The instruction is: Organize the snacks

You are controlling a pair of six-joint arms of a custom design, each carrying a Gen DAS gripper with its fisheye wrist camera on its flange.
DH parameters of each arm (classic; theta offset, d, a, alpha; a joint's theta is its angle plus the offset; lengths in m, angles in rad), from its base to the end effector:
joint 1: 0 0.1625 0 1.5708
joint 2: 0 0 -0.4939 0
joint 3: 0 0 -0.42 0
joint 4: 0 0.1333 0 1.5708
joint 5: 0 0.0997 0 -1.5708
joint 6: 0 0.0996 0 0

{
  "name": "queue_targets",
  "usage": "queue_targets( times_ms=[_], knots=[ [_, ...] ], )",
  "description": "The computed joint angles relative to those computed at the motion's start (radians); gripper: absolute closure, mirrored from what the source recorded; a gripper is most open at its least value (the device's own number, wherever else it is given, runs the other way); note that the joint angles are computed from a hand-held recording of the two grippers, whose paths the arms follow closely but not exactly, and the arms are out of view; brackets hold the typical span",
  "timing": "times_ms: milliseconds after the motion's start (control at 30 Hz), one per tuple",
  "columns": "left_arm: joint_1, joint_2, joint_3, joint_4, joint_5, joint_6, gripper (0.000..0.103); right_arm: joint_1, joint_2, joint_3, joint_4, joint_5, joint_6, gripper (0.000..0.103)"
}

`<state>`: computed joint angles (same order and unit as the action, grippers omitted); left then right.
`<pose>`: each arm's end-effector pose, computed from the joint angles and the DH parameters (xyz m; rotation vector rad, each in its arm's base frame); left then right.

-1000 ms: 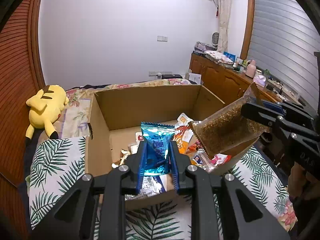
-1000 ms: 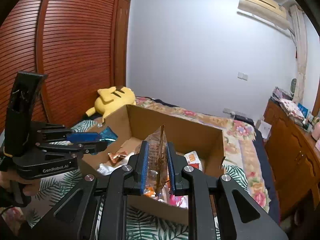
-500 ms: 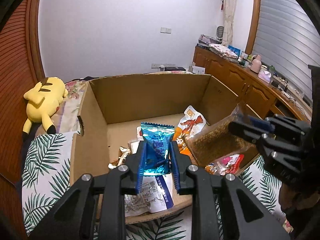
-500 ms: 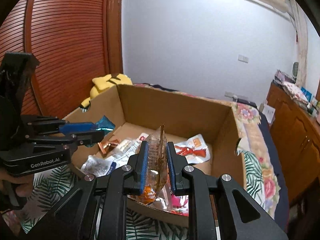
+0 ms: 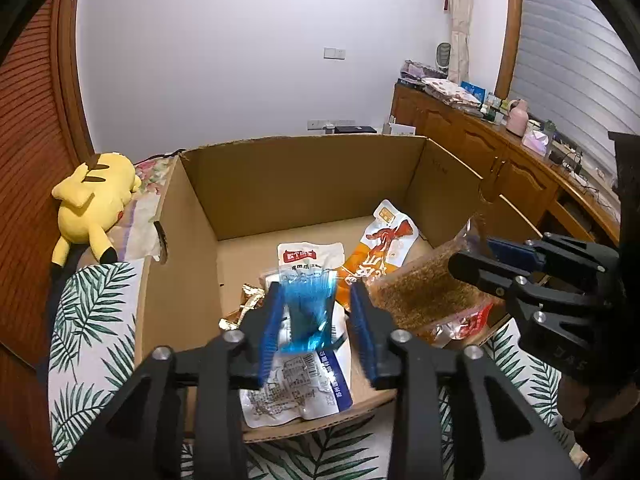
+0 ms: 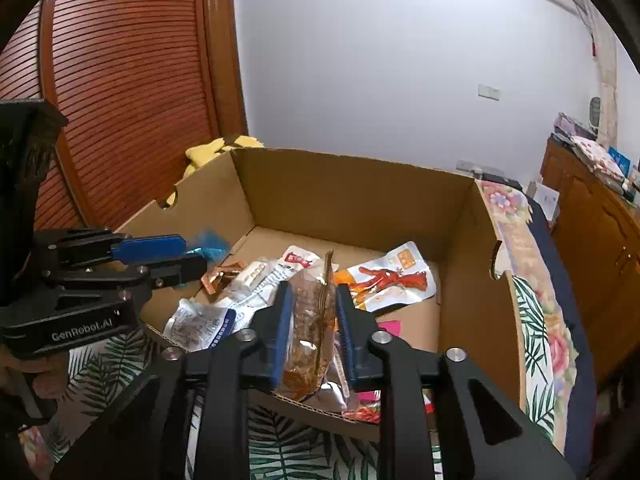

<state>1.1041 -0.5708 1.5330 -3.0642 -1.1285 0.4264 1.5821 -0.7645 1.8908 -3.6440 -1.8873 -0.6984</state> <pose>-0.1971 -0.7822 0.0577 0.9879 2.4347 -0.7251 0.1099 -0.6709 0.1508 0.6369 -2.2724 1.0082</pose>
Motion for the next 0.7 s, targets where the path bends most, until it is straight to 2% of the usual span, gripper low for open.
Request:
queue_targets(
  times_ms=[67, 300, 700],
  knots=[
    [-0.002, -0.001, 0.002, 0.002, 0.003, -0.005, 0.062, -0.003, -0.006, 0.006, 0.003, 0.009, 0.005, 0.074],
    [-0.006, -0.027, 0.038, -0.016, 0.007, -0.026, 0.055, -0.001, -0.026, 0.041, -0.031, 0.022, 0.013, 0.07],
    [-0.057, -0.143, 0.246, -0.169, 0.037, -0.01, 0.052, 0.03, -0.068, 0.191, -0.177, 0.011, 0.048, 0.067]
  ],
)
